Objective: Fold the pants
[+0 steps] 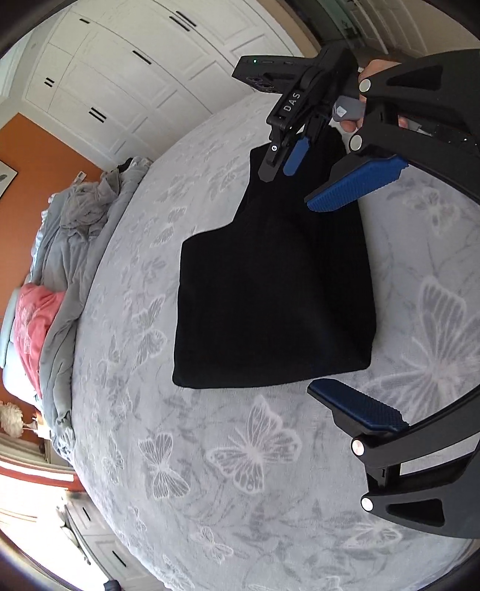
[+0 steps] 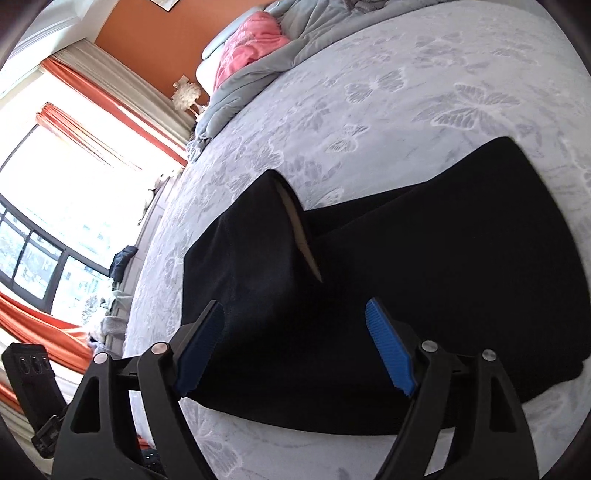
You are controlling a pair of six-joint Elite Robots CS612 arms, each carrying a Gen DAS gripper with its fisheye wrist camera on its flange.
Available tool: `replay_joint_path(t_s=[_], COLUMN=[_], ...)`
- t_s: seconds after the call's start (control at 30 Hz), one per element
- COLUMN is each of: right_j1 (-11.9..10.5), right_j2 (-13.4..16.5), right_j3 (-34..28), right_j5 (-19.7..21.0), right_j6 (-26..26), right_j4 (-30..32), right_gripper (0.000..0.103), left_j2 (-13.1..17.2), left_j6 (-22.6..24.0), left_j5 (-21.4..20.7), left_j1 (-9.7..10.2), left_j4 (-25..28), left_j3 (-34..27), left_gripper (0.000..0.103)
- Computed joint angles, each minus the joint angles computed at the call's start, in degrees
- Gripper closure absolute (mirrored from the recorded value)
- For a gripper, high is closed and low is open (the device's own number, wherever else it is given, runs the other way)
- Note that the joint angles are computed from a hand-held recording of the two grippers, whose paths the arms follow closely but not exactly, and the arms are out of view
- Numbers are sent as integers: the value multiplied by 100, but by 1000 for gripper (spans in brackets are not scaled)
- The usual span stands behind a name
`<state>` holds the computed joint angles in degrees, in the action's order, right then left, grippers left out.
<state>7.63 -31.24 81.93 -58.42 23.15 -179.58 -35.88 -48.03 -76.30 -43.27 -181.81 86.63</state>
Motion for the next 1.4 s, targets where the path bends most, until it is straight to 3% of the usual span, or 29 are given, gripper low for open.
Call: replay_joint_path(t_s=[0.07, 0.13, 0.2, 0.33, 0.4, 0.47, 0.5, 0.57, 0.77, 0.87, 0.97, 1.03, 1.13, 1.2, 1.27, 1.33, 1.4], right_j1=[58, 152, 202, 285, 330, 380, 358, 323, 458, 537, 527, 476, 333, 125, -62, -278, -453], right_j2=[99, 167, 253, 341, 368, 357, 375, 405, 154, -145, -553, -812, -1052, -975, -713, -413, -355], right_j3=[-201, -397, -523, -652, -676, -666, -692, -676, -618, -561, -210, 125, 705, 926, 862, 856, 983], right_j5=[67, -274, -396, -608, -757, -938, -741, -370, -359, -419, -572, -766, -1562, -1828, -2152, -1773, -1087], right_j6=[-64, -245, -371, -451, -428, -542, -535, -271, -327, -694, -969, -1191, -1408, -1218, -1025, -625, -432], right_j4=[266, 659, 716, 562, 456, 394, 417, 208, -231, -367, -966, -1302, -1417, -1029, -174, 12, -506], right_gripper=[24, 23, 17, 18, 27, 53, 69, 73, 81, 82, 82, 82, 81, 80, 79, 75, 71], left_j2=[68, 148, 195, 212, 201, 192, 181, 174, 154, 140, 124, 127, 133, 153, 198, 227, 248], left_j6=[37, -39, -160, -338, -367, -357, -340, -281, -205, -270, -254, -217, -259, -259, -307, -337, -265], left_j5=[112, 190, 81, -56, 43, 142, 222, 329, 411, 358, 180, -22, -84, -135, -348, -380, -285], left_j1=[15, 30, 77, 132, 126, 112, 95, 70, 38, 44, 72, 100, 99, 102, 133, 129, 97], left_j4=[66, 147, 162, 219, 277, 313, 348, 359, 448, 362, -86, -536, -795, -724, -636, -486, -310], left_j3=[-91, -173, -178, -113, -88, -76, -67, -60, -53, -6, 110, 188, 226, 182, 108, 41, -12], left_gripper=[14, 14, 14, 14, 14, 14, 14, 14, 14, 14, 14, 14, 13, 13, 13, 13, 13])
